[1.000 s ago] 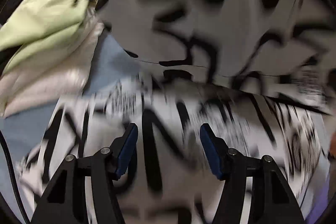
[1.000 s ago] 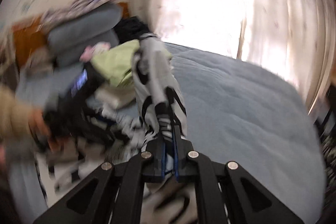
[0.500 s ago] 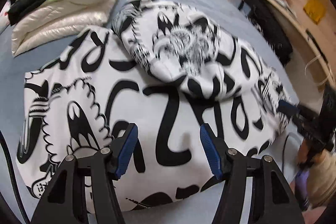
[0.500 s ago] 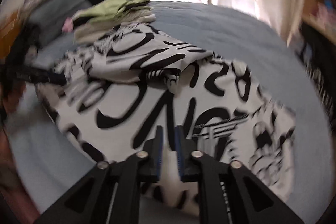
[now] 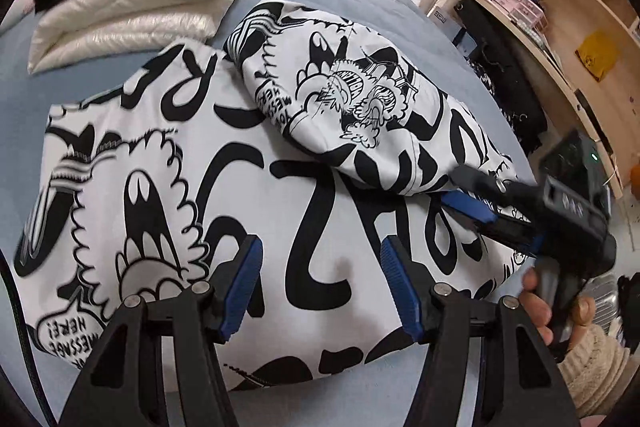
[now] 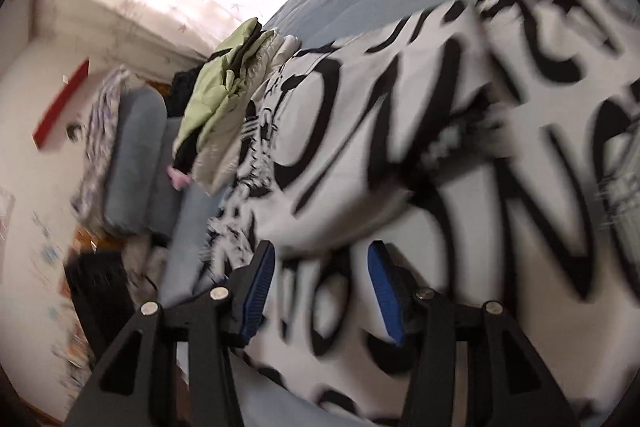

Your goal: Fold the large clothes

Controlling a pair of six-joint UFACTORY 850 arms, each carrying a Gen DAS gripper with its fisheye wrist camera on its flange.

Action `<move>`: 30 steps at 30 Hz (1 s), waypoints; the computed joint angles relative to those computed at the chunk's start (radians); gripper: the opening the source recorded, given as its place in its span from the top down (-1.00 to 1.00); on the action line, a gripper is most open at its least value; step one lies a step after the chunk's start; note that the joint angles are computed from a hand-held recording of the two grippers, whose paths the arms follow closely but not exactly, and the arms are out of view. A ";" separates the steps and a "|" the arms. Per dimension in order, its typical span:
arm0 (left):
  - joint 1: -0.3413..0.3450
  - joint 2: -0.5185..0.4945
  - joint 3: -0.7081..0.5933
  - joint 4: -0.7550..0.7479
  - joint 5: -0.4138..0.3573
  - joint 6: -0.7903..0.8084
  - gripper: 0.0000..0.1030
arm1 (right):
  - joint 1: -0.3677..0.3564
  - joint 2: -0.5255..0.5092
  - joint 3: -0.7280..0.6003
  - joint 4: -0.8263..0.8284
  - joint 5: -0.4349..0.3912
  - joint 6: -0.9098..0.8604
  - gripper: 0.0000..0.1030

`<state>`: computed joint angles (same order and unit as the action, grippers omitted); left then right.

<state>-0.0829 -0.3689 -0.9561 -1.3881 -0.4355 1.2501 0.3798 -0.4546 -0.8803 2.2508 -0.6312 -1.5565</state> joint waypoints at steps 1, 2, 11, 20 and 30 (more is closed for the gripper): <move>0.002 0.001 0.004 -0.009 -0.001 0.004 -0.16 | 0.009 -0.011 -0.014 0.025 0.007 -0.003 0.05; 0.003 0.001 0.005 -0.018 -0.004 0.006 -0.16 | 0.021 -0.022 -0.030 0.060 0.026 -0.014 0.05; 0.034 -0.050 -0.033 -0.150 -0.161 0.029 -0.16 | 0.040 0.000 -0.043 0.093 0.061 -0.107 0.89; 0.037 -0.204 -0.124 -0.332 -0.438 0.056 -0.26 | -0.086 0.110 0.130 0.047 -0.130 -0.043 0.93; -0.054 -0.210 -0.182 -0.377 -0.168 0.047 0.87 | -0.120 0.132 0.139 -0.020 -0.140 -0.017 0.93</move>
<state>-0.1367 -0.5790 -1.1378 -1.7655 -0.6036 1.2975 0.2596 -0.3230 -0.7417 2.2309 -0.7710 -1.5734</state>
